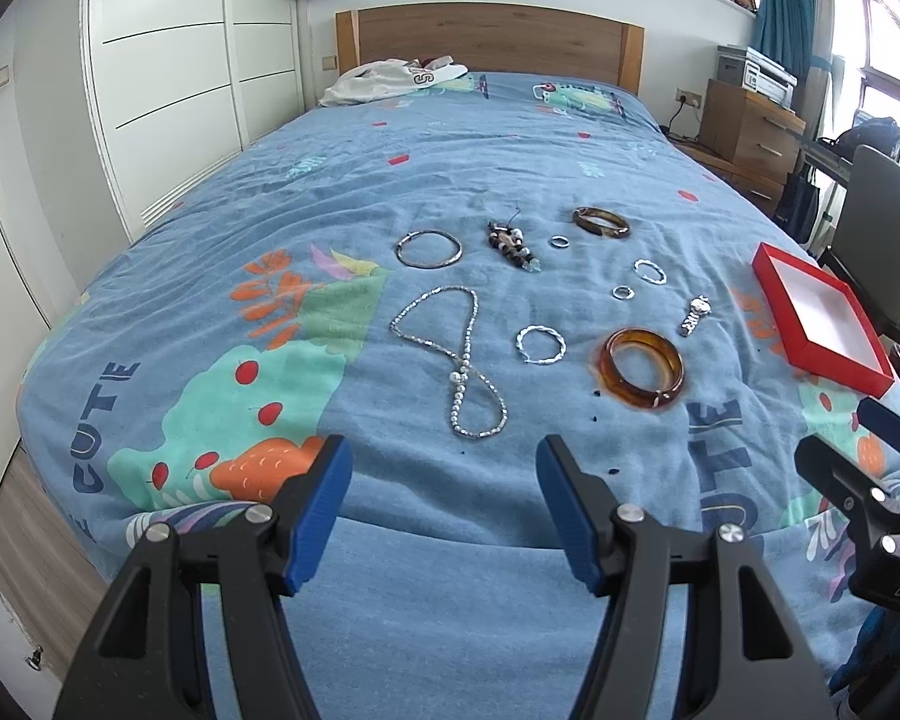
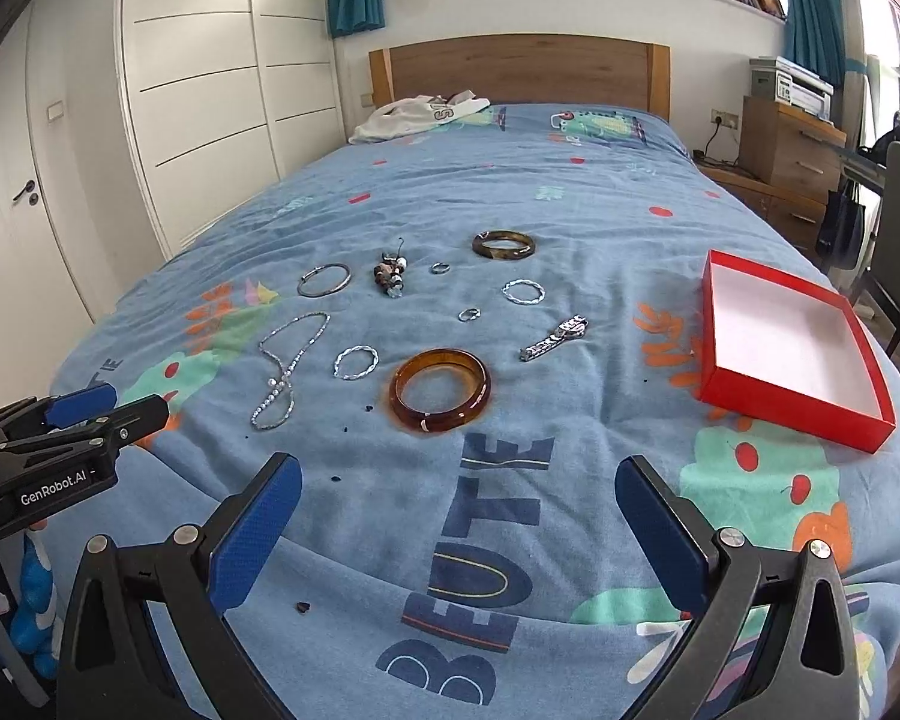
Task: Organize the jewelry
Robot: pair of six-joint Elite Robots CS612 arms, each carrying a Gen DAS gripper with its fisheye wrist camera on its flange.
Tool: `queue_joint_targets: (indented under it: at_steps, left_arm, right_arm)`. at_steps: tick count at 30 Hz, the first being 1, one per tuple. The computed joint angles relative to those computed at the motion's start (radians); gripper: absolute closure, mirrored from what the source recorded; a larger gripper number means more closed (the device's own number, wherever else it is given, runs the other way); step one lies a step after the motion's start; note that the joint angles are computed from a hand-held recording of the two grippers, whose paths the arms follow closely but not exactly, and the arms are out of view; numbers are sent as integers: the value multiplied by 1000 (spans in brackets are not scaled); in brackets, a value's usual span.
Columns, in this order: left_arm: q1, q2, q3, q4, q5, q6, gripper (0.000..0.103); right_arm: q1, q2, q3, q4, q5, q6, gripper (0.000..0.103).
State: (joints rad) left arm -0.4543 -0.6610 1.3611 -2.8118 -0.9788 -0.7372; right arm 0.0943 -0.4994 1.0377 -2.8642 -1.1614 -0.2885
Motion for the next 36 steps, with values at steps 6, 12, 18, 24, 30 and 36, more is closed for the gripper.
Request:
queue_joint_targets:
  at_steps: [6,12,18,24,30,36]
  left_arm:
    - [0,8,-15,22,12,0,41]
    - [7,18,-32,51,-13,-16,41]
    - [8,24,-40,52,-11,-7,41]
    - [9,25,-45,59,-11,1,41]
    - [9,27,-53,80,-13,-11,41]
    - [14,24,-44,47,-23,-5,41]
  right_arm:
    - [1,1,-4,11,-7,12,1]
    - [7,4,-13,27,-28,-2,1]
    - [16,7,-15,14,-63,-15,1]
    - [17,13,-25,28,-76,11,1]
    - [21,14,-30,39,-99,33,1]
    - [27,9,-28,59,-101,12,1]
